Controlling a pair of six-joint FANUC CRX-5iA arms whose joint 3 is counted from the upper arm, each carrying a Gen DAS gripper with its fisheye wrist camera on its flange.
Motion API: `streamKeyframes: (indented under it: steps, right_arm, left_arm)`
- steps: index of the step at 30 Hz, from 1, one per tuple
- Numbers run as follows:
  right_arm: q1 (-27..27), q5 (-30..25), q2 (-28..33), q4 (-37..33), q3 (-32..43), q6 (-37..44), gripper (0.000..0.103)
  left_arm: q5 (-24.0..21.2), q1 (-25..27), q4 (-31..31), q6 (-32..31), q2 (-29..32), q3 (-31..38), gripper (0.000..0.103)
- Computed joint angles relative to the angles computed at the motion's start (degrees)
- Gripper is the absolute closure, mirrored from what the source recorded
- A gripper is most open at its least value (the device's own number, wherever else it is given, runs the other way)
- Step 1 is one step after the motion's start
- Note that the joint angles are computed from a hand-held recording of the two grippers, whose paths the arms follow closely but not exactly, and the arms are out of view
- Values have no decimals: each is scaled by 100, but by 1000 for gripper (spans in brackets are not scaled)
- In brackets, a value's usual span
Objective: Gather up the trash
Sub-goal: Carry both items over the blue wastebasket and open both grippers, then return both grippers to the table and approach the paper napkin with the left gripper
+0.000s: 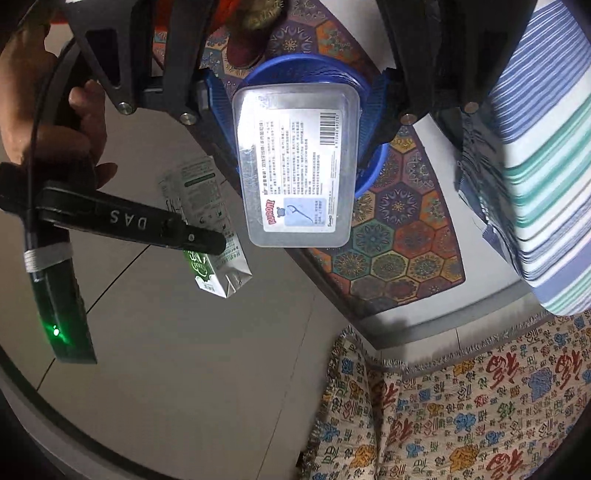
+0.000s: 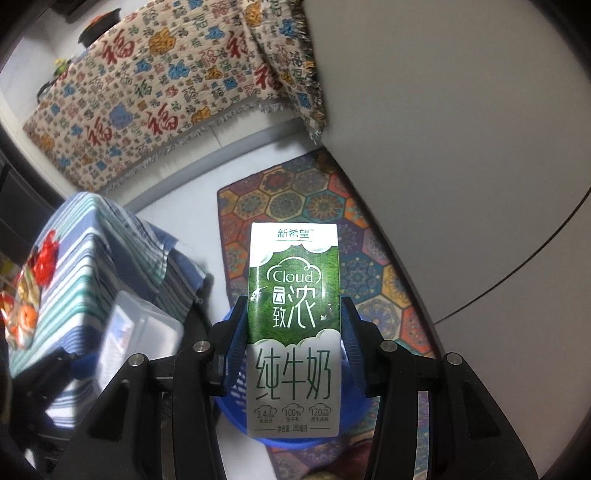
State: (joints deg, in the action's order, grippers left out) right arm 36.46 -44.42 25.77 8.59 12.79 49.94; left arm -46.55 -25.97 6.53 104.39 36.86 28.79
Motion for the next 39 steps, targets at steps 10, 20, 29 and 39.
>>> streamKeyframes:
  steps: [10,20,29,39]
  right_arm:
    - [-142,305,43,-153,-19,-226,23]
    - [65,815,-400,1333,-773,-1343,9]
    - [677,1038,-713,2990,-1245,-2071,7]
    - [1803,1570,-597,3470,-981,-2182,3]
  left_arm:
    - [245,37,377,-162,305,5,30]
    - [837,-67,-595,784,-747,-814,30]
    - [730,90,-1524,1717,-2704,-2555,30]
    - [-1079,443,-3297,2846,-4379,-3926,30]
